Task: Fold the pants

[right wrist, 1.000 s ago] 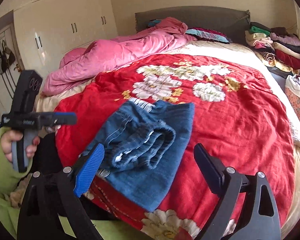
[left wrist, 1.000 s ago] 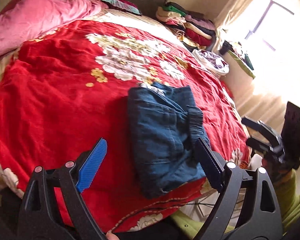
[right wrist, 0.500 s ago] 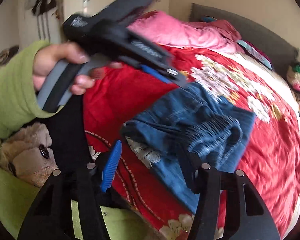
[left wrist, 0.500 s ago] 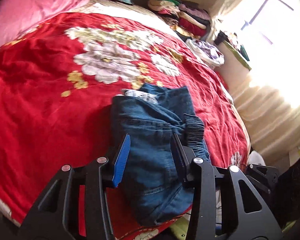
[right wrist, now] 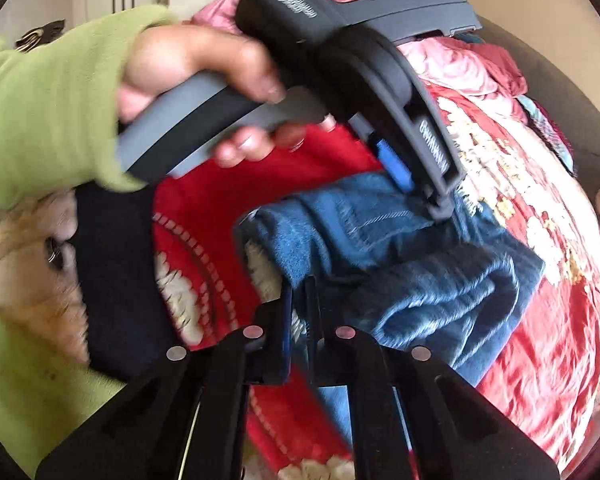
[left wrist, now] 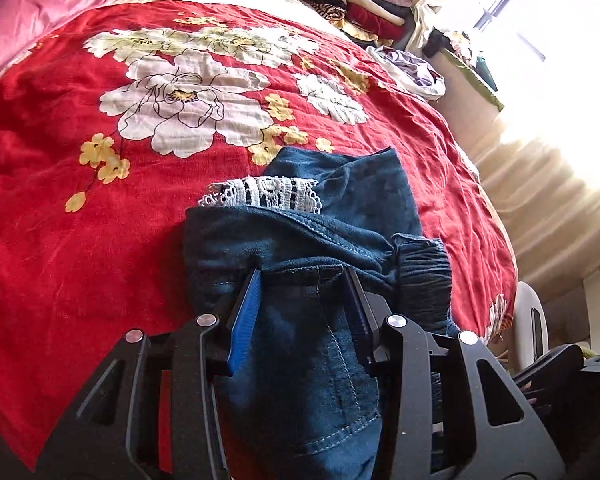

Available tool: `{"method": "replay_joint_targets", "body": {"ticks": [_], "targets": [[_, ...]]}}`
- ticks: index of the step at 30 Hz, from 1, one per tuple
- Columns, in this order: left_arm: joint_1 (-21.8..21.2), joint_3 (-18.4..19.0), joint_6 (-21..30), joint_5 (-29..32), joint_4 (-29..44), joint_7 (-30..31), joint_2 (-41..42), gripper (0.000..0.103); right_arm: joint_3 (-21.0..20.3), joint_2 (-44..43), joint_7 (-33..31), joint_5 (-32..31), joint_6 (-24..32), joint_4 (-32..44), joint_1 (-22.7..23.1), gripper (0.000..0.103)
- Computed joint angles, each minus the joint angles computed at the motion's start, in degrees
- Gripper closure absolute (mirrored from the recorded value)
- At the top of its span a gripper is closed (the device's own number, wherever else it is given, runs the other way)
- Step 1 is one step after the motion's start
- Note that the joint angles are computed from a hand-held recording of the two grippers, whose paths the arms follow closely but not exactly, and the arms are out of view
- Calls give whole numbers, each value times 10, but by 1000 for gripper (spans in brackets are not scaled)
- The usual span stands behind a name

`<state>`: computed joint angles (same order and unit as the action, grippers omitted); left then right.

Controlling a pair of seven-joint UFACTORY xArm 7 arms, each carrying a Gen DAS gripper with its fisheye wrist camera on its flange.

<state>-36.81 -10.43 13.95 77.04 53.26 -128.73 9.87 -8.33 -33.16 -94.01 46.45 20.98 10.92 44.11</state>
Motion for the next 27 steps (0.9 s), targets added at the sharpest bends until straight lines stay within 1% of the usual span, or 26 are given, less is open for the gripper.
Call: {"method": "replay_joint_targets", "body": {"ticks": [2,3,4,5,7,8,9,10,11,12,13,14,16,18,19,21,23,24,25,26,27], "targets": [[-2,4,-3,37,3,-35,3,70,-2,24,-4,6,-16,-3,2,98],[-1,6,-6,55,7,-54,6,70,-8,50,-6,20,-28,2,9,98],[-1,6,-7,86,7,-87,7,70,-14,62,-14,39,-33,4,17,98],[1,4,-6,105,7,-108,5,70,-17,64,-16,53,-26,7,17,95],[4,-6,6,152,3,-159,-3,70,2,49,6,40,5,8,-15,93],[7,-13,11,163,0,-172,-8,69,7,35,24,22,39,11,-40,90],[8,-20,18,175,-5,-186,-15,66,8,18,40,8,69,14,-61,88],[9,-28,28,178,-12,-190,-23,61,10,3,50,0,89,18,-78,88],[9,-34,37,173,-17,-183,-30,58,5,-23,60,-8,115,21,-97,87],[7,-41,51,159,-26,-170,-40,58,1,-41,67,-6,130,24,-107,85],[6,-47,60,145,-35,-162,-49,57,-11,-58,72,2,147,33,-116,79],[5,-50,64,148,-41,-170,-56,56,-23,-64,77,15,160,46,-123,75],[2,-58,71,153,-51,-178,-67,56,-27,-50,79,53,147,73,-126,74],[-3,-67,82,140,-61,-167,-75,56,-7,-6,93,95,107,110,-124,74],[-5,-70,85,143,-65,-169,-78,56,5,26,98,109,91,135,-122,74],[-11,-78,91,143,-73,-171,-81,56,20,92,90,128,75,183,-123,74],[-14,-81,90,149,-76,-179,-80,56,52,158,122,101,66,227,-142,74],[-17,-83,92,136,-76,-165,-77,56,70,181,127,103,49,235,-143,74],[-20,-85,99,118,-75,-142,-74,56,86,199,139,90,39,243,-151,74],[-23,-86,102,107,-75,-129,-73,56,102,218,156,70,36,255,-159,74],[-25,-86,102,105,-74,-124,-71,56,118,237,167,54,20,262,-164,74]]}}
